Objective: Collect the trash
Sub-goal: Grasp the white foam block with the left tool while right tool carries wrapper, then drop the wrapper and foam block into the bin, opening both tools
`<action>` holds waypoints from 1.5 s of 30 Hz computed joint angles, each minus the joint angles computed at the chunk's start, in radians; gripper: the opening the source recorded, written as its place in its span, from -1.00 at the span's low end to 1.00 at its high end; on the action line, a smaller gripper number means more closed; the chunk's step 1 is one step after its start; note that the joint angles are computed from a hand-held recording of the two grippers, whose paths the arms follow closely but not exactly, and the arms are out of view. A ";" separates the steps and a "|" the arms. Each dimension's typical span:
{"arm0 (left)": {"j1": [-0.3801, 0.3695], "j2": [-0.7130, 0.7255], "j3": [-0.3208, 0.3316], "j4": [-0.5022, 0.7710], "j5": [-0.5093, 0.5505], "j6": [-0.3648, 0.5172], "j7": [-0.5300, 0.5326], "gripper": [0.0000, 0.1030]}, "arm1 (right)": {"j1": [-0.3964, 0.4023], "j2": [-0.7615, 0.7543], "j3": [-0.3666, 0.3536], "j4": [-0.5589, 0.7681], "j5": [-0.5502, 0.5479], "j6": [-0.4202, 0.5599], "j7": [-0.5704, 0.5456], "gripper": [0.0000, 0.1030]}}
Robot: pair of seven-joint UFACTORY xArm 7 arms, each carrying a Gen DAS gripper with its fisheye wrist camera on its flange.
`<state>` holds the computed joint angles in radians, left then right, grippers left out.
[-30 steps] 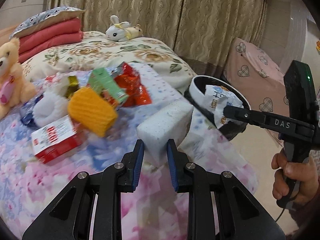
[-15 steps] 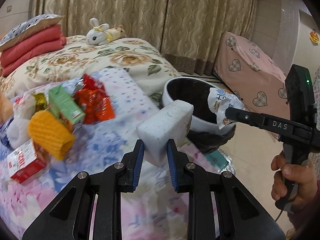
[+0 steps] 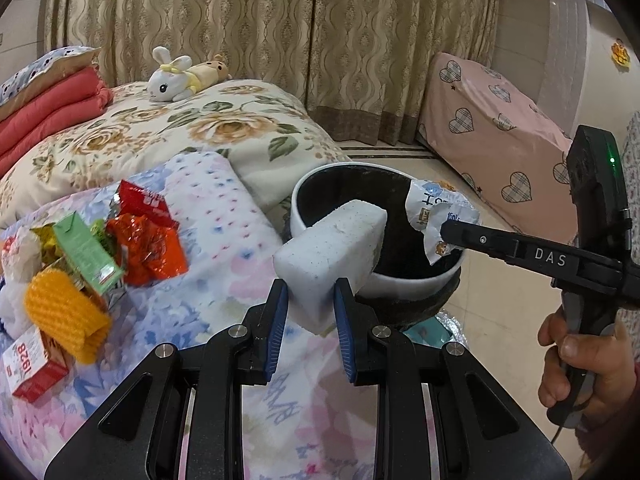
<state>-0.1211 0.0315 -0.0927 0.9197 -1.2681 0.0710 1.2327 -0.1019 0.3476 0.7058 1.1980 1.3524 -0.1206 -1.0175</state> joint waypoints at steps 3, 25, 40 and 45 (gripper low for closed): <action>0.000 0.017 -0.003 0.022 0.036 0.002 -0.034 -0.56 | 0.044 -0.005 -0.064 -0.001 -0.051 0.016 0.058 -0.63; 0.090 0.164 -0.120 0.154 0.432 0.017 -0.404 -0.51 | 0.101 0.030 -0.239 0.015 -0.538 0.108 0.526 -0.57; 0.168 0.122 -0.182 0.087 0.344 -0.021 -0.367 0.38 | 0.037 0.015 -0.172 -0.039 -0.713 0.034 0.716 0.38; 0.166 0.071 -0.148 0.029 0.185 -0.022 -0.260 0.43 | 0.010 0.017 -0.105 -0.062 -0.770 -0.012 0.754 0.62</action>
<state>0.0451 0.1027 -0.2408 0.9483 -1.0835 0.0489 0.9727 -0.0920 0.3641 0.6006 1.1355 0.5828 -0.1322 -0.2638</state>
